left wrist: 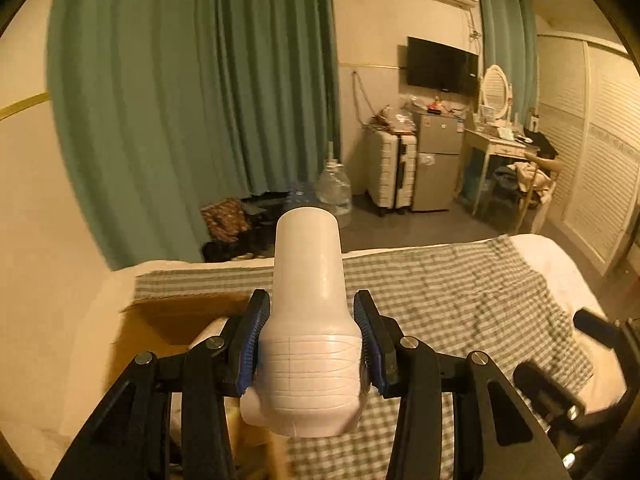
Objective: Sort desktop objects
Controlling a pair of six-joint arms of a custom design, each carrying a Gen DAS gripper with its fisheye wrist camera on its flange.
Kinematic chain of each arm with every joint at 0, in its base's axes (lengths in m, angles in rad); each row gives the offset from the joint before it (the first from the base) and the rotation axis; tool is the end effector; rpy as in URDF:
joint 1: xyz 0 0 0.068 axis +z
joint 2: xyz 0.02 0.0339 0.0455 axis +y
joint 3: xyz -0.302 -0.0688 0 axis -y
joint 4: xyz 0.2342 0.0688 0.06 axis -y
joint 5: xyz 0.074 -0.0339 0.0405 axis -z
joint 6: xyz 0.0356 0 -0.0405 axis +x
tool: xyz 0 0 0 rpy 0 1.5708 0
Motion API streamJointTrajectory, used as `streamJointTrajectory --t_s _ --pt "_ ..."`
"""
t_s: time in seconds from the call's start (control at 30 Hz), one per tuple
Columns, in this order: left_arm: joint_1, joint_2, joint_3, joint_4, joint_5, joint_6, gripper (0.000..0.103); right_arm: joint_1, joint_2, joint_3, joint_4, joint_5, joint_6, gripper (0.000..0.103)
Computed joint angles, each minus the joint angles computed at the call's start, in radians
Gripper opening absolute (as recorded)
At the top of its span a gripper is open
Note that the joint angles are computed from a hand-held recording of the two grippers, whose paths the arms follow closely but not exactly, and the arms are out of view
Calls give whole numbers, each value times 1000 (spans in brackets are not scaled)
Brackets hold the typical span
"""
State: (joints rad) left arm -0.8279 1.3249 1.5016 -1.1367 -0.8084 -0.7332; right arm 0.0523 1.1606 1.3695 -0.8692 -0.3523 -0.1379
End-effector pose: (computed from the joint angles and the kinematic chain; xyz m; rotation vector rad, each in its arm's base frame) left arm 0.1698 -0.1469 0.4259 -0.1886 2.1694 0.1772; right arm 0.2001 0.0228 0.4318 -0.3992 2.1689 0.3447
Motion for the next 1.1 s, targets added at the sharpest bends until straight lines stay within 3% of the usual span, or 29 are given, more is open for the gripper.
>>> streamJointTrajectory --t_s 0.17,0.3,0.43,0.53,0.6,0.63,0.67,0.73,0.77,0.83,1.1 --pt "44 -191 -219 -42 20 -84 45 281 -79 -83 63 183 139 102" --pt "110 -319 -409 6 56 -90 45 522 -90 -175 136 360 255 102" --pt "143 -395 -506 72 78 -15 45 672 -62 -252 186 489 310 102" --pt "160 -446 -544 106 94 19 46 715 -26 -282 200 521 357 102" --pt "205 -451 -551 128 148 49 63 725 -6 -279 194 535 381 102" --pt "203 -445 -554 128 141 42 90 723 -5 -278 191 540 382 102" --pt "184 -445 -556 114 110 22 103 709 -5 -271 186 537 373 102" --pt "63 -431 -554 29 -26 -94 103 697 -7 -259 176 549 367 102" --pt "44 -421 -548 5 -41 -110 103 689 -11 -251 169 550 366 102" --pt "31 -365 -519 -53 -44 -155 103 672 -17 -231 148 547 371 103" --pt "38 -343 -491 -34 9 -148 103 672 -27 -193 102 584 346 103"
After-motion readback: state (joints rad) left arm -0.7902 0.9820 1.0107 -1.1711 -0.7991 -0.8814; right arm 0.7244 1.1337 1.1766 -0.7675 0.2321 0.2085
